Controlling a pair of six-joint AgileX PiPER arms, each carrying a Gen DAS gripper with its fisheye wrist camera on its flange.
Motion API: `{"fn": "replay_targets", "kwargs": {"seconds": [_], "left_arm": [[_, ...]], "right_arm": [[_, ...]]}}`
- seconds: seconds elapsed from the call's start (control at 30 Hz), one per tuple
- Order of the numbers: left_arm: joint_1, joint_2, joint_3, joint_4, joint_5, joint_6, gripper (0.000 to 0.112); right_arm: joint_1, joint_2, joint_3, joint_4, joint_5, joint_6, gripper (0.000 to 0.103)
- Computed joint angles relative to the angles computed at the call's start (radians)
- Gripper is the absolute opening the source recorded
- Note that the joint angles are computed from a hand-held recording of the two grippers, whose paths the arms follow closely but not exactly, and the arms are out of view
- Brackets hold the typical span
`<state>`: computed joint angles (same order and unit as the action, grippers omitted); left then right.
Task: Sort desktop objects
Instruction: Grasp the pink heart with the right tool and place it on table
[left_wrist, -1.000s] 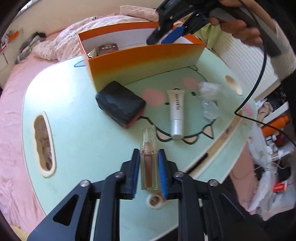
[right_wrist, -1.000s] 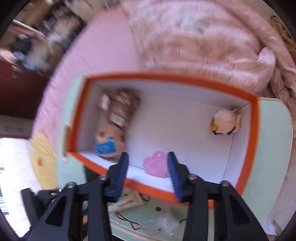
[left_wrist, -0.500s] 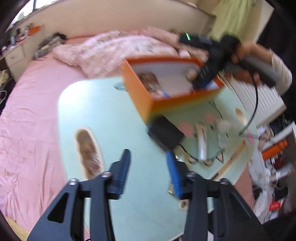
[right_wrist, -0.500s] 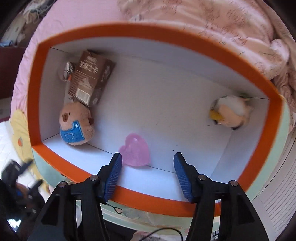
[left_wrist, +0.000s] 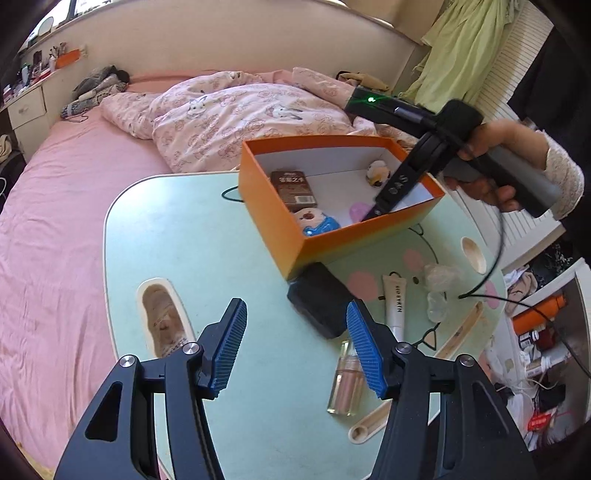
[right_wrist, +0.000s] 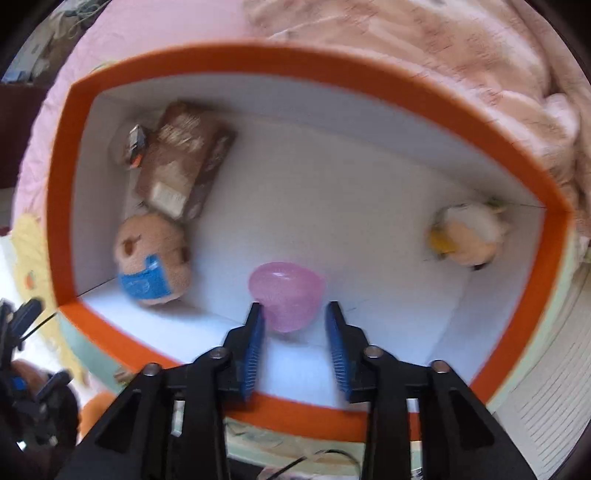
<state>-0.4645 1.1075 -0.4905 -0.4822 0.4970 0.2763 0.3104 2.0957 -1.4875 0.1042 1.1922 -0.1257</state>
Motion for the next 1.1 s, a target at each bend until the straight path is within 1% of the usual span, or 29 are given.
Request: {"fn": "replay_targets", "kwargs": {"seconds": [0.03, 0.1, 0.13, 0.17, 0.2, 0.27, 0.43, 0.53, 0.63, 0.7, 0.77, 0.8, 0.83, 0.87, 0.9, 0.97, 1.0, 1.1], "left_arm": [[-0.003, -0.002, 0.001, -0.005, 0.000, 0.005, 0.058], [-0.025, 0.000, 0.006, 0.027, -0.012, -0.041, 0.058], [-0.031, 0.003, 0.007, 0.036, -0.015, -0.055, 0.058], [-0.037, 0.006, 0.009, 0.044, -0.016, -0.068, 0.058], [-0.047, 0.007, 0.011, 0.057, -0.018, -0.091, 0.058], [-0.066, 0.007, 0.015, 0.082, -0.021, -0.133, 0.058], [-0.106, -0.010, 0.018, 0.108, -0.024, -0.208, 0.058], [-0.129, -0.020, 0.012, 0.137, -0.021, -0.264, 0.058], [-0.115, -0.010, -0.012, 0.113, 0.012, -0.241, 0.058], [-0.108, 0.003, -0.040, 0.138, 0.028, -0.260, 0.058], [-0.106, 0.021, -0.073, 0.154, 0.038, -0.267, 0.058], [-0.102, 0.034, -0.093, 0.146, 0.045, -0.252, 0.058], [-0.090, 0.052, -0.114, 0.112, 0.054, -0.208, 0.058], [-0.074, 0.074, -0.132, 0.069, 0.065, -0.155, 0.058], [-0.067, 0.107, -0.157, 0.045, 0.076, -0.134, 0.058], [-0.085, 0.173, -0.212, 0.050, 0.080, -0.165, 0.058], [-0.105, 0.207, -0.246, 0.059, 0.077, -0.184, 0.058], [-0.144, 0.284, -0.340, 0.074, 0.079, -0.199, 0.058]], "right_arm": [[-0.001, -0.006, 0.001, -0.001, -0.011, 0.004, 0.059], [-0.027, -0.012, 0.009, 0.062, -0.031, -0.034, 0.059], [-0.040, -0.013, 0.011, 0.099, -0.032, -0.051, 0.056], [-0.039, -0.015, 0.015, 0.103, -0.035, -0.057, 0.052], [-0.028, -0.022, 0.023, 0.081, -0.047, -0.053, 0.046], [-0.001, -0.047, 0.045, 0.015, -0.076, -0.034, 0.038], [-0.021, -0.086, 0.080, 0.026, -0.117, -0.062, 0.038], [-0.072, -0.158, 0.129, 0.073, -0.161, -0.093, 0.038], [-0.126, -0.241, 0.179, 0.125, -0.199, -0.135, 0.038], [-0.189, -0.374, 0.273, 0.205, -0.232, -0.222, 0.038], [-0.306, -0.514, 0.387, 0.282, -0.240, -0.361, 0.038], [-0.323, -0.573, 0.467, 0.348, -0.257, -0.420, 0.038], [-0.305, -0.637, 0.557, 0.393, -0.300, -0.440, 0.038], [-0.322, -0.696, 0.626, 0.428, -0.307, -0.467, 0.038], [-0.352, -0.755, 0.689, 0.460, -0.302, -0.502, 0.038], [-0.450, -0.880, 0.814, 0.507, -0.263, -0.580, 0.038], [-0.520, -0.906, 0.871, 0.526, -0.258, -0.637, 0.038], [-0.684, -0.864, 0.998, 0.607, -0.300, -0.817, 0.038]]}}
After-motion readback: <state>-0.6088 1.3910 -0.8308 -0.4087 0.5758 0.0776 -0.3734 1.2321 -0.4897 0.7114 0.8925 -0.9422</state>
